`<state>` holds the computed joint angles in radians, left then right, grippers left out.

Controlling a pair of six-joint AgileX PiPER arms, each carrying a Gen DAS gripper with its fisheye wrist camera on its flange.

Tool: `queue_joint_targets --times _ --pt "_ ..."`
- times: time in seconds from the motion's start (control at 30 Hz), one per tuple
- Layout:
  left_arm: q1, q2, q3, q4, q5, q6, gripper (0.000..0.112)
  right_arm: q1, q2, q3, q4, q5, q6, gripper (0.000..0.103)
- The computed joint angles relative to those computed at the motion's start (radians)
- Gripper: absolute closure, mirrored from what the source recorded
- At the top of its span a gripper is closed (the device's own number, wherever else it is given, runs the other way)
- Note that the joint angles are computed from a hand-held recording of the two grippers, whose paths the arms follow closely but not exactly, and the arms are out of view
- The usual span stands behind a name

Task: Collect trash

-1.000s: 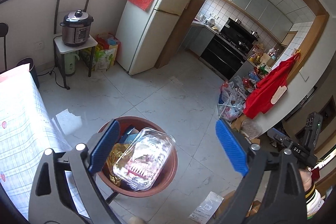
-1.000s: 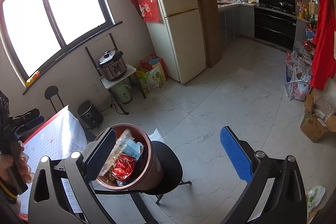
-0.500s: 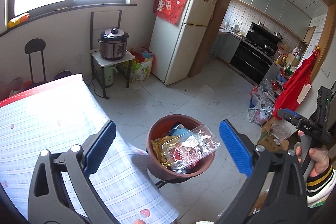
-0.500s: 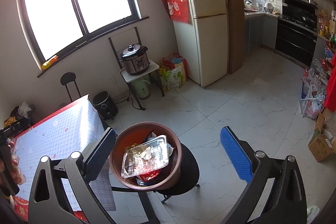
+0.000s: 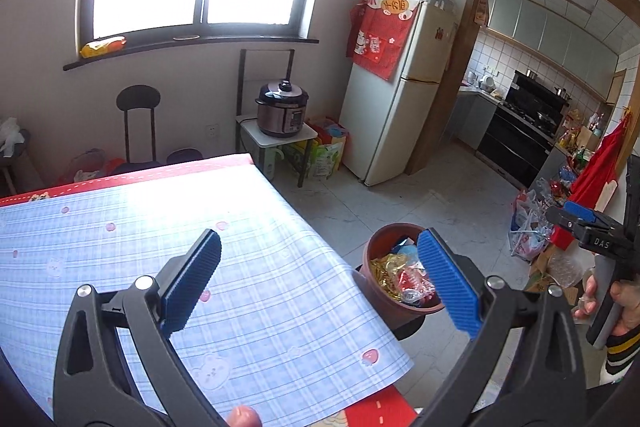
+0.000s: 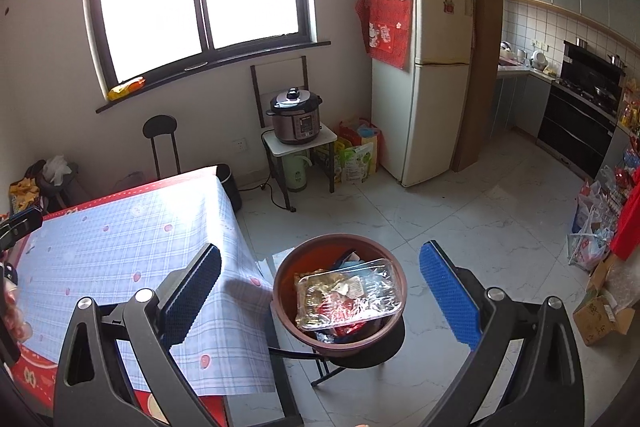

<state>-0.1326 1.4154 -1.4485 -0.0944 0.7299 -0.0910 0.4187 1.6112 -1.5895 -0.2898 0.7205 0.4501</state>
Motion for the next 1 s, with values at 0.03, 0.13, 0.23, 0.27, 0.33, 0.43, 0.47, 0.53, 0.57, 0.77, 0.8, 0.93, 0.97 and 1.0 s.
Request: queue_joint_targets --times 0.03,0.13,0.23,0.27,0.33,0.43,0.47,0.53,0.57,0.77,0.8,0.93,0.97,1.0 --pt "0.026 -0.027 0.022 -0.011 -0.002 0.021 0.015 0.033 0.003 -0.012 -0.034 0.012 0.033 0.006" --pt "0.099 -0.103 0.077 -0.034 0.001 0.078 0.015 0.121 0.021 -0.049 -0.119 0.045 0.121 0.006" --pt "0.162 -0.164 0.111 -0.036 0.014 0.112 0.015 0.196 0.050 -0.095 -0.189 0.083 0.196 0.006" --pt "0.182 -0.182 0.122 -0.031 0.015 0.121 0.015 0.217 0.058 -0.107 -0.208 0.093 0.217 0.006" --pt "0.213 -0.198 0.125 -0.024 0.017 0.137 0.015 0.250 0.073 -0.126 -0.233 0.104 0.252 0.006" --pt "0.275 -0.235 0.151 -0.050 0.022 0.188 0.015 0.284 0.094 -0.154 -0.245 0.119 0.282 0.006" --pt "0.296 -0.243 0.156 -0.064 0.027 0.205 0.015 0.294 0.102 -0.163 -0.251 0.124 0.292 0.006" --pt "0.337 -0.252 0.160 -0.101 0.036 0.240 0.015 0.312 0.110 -0.174 -0.264 0.134 0.311 0.006" --pt "0.361 -0.256 0.165 -0.126 0.039 0.263 0.015 0.317 0.117 -0.183 -0.265 0.138 0.316 0.006" --pt "0.449 -0.270 0.185 -0.196 0.046 0.332 0.015 0.351 0.134 -0.208 -0.293 0.160 0.346 0.006" --pt "0.454 -0.269 0.185 -0.196 0.047 0.333 0.015 0.355 0.137 -0.213 -0.298 0.163 0.351 0.006" --pt "0.464 -0.265 0.187 -0.203 0.038 0.337 0.015 0.360 0.138 -0.219 -0.310 0.172 0.355 0.006" --pt "0.468 -0.265 0.187 -0.206 0.038 0.339 0.015 0.361 0.136 -0.218 -0.314 0.173 0.357 0.006" --pt "0.467 -0.265 0.187 -0.204 0.037 0.334 0.015 0.361 0.137 -0.220 -0.314 0.174 0.354 0.006"
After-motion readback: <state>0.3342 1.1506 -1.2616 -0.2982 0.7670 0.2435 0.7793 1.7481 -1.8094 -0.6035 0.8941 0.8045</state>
